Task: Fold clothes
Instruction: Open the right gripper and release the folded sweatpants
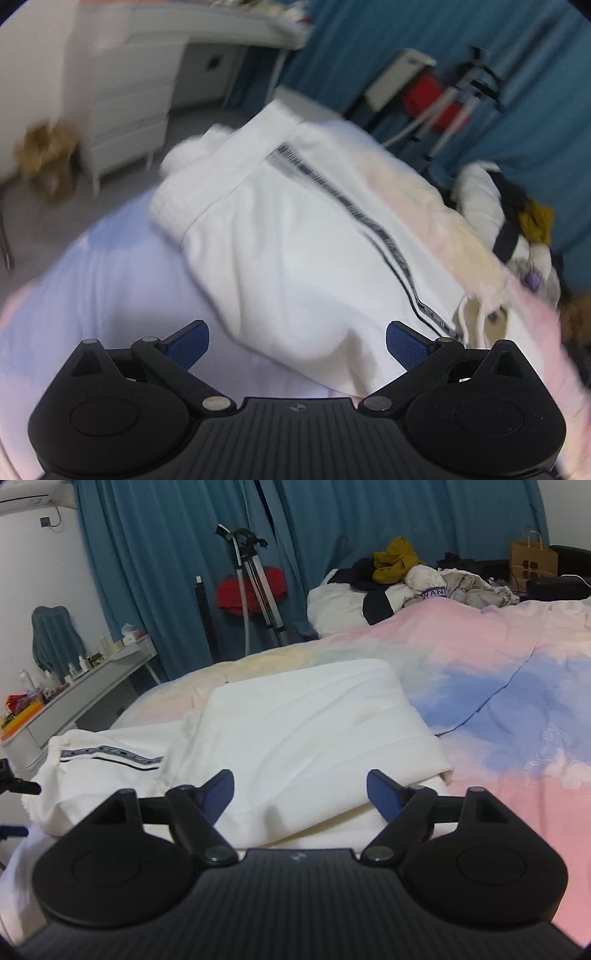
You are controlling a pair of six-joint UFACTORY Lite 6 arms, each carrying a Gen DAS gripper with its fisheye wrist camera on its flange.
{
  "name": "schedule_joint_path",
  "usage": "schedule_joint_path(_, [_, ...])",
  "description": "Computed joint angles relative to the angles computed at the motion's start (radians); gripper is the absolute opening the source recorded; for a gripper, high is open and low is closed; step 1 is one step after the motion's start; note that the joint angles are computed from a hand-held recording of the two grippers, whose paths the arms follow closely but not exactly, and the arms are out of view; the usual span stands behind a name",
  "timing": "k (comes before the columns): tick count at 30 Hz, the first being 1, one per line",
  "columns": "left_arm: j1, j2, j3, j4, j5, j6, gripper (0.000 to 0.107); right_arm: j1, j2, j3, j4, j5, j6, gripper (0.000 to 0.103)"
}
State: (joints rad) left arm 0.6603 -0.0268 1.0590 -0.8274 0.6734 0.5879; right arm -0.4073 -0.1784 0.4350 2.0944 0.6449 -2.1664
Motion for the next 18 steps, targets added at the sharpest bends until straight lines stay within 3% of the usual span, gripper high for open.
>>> schedule_joint_path(7, [0.031, 0.265, 0.154, -0.138, 0.018, -0.038, 0.102, 0.052, 0.162, 0.06, 0.142, 0.001, -0.135, 0.08])
schedule_joint_path(12, [-0.048, 0.305, 0.16, -0.195, -0.235, 0.055, 0.099, 0.129, 0.203, 0.066, 0.263, -0.017, -0.275, 0.08])
schedule_joint_path(18, [-0.125, 0.305, 0.117, -0.341, -0.402, 0.268, 0.095, 0.178, 0.213, 0.05, 0.416, 0.011, -0.451, 0.08])
